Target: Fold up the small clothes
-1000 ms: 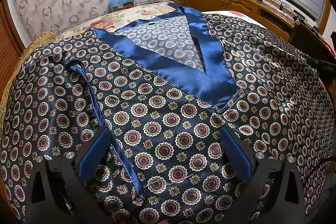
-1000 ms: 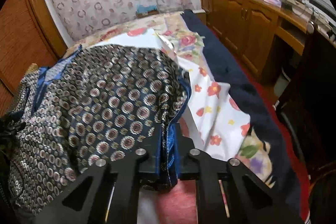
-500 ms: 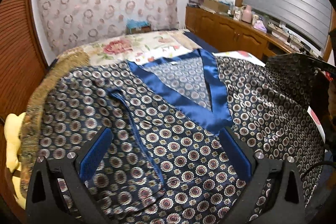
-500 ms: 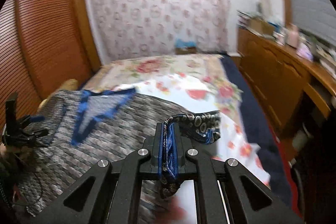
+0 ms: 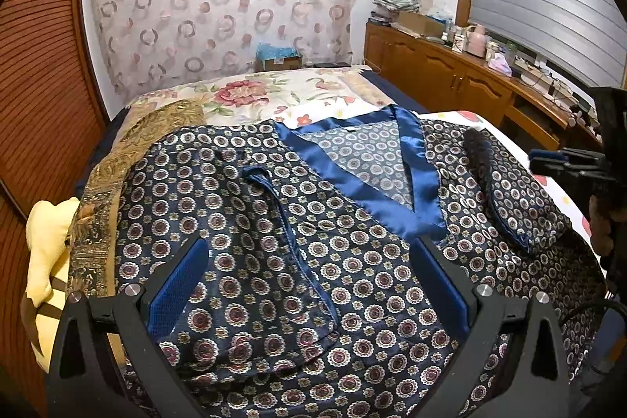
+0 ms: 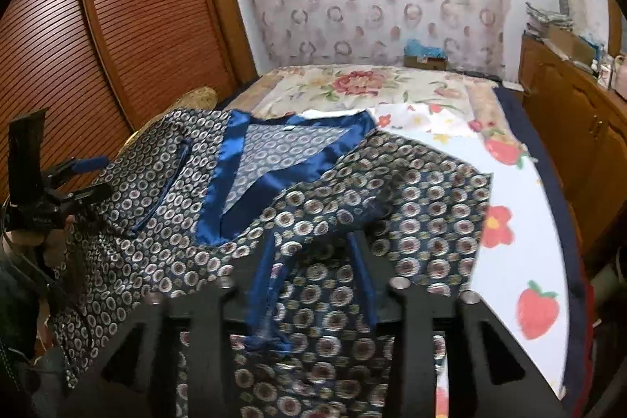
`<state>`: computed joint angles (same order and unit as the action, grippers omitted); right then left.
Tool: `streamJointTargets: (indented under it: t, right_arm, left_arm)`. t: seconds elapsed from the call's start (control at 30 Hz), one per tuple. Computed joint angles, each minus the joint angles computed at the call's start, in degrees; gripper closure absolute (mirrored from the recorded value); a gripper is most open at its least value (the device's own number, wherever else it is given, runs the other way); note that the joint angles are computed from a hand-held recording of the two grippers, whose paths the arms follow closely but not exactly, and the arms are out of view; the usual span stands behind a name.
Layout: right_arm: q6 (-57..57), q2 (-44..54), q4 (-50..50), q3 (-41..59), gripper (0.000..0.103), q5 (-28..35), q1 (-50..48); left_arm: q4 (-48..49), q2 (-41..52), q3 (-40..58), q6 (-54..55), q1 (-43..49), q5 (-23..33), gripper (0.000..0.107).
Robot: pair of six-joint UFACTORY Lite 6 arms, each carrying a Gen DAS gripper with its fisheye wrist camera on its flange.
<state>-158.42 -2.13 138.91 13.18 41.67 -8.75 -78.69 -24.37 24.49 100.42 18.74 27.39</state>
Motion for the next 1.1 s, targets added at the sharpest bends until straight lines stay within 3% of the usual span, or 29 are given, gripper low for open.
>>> streamJointTargets:
  t: [0.13, 0.4, 0.53, 0.67, 0.9, 1.1]
  right_arm:
    - [2.7, -1.9, -6.5, 2.1, 0.059, -3.0, -7.9]
    - [-7.7, 13.3, 8.4, 15.3, 0.057, -9.1, -4.3]
    - [-5.2, 23.7, 9.3, 27.1, 0.057, -14.4, -2.8]
    - [4.1, 28.5, 2.0, 33.8, 0.057, -16.2, -3.2]
    - [9.0, 28.6, -3.4, 36.5, 0.057, -17.6, -4.5]
    - [4.8, 30.3, -0.1, 37.0, 0.057, -16.8, -4.2]
  left_arm:
    - [-2.0, 1.0, 0.5, 2.3, 2.2, 0.8, 0.004]
    - [-3.7, 7.8, 5.9, 7.7, 8.8, 1.5, 0.004]
    - [-3.2, 14.5, 11.9, 9.8, 12.5, 2.7, 0.005]
    - [0.0, 21.9, 19.5, 7.0, 15.3, 2.9, 0.014]
    - [11.3, 38.3, 36.6, -6.3, 17.1, 6.1, 0.046]
    - [16.6, 45.3, 43.4, -13.7, 14.5, 4.8, 0.05]
